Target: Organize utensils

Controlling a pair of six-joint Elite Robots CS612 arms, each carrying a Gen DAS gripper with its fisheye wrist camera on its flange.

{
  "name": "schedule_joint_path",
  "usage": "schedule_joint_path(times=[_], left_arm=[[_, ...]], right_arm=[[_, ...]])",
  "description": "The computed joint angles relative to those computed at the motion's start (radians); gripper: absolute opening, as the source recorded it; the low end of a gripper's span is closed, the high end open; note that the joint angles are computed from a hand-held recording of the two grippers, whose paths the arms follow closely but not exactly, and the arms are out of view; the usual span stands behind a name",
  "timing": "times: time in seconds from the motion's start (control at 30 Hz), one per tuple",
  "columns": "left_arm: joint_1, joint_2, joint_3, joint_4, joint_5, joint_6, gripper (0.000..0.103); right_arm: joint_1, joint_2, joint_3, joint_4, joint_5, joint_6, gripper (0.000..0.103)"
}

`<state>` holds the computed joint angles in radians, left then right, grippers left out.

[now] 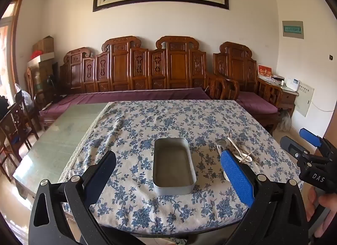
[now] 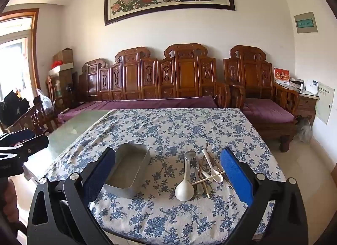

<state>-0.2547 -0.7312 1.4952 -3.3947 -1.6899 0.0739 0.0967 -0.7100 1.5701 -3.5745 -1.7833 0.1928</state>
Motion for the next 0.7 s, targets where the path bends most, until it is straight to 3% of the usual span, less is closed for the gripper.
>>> schedule_joint_path(times=[0.7], left_arm=[[0.000,-0.013,0.007,-0.014,-0.016,-0.010,0.097]], right_arm=[[0.000,-0.005,0.005,-0.002,0.001,0.000,0.100]])
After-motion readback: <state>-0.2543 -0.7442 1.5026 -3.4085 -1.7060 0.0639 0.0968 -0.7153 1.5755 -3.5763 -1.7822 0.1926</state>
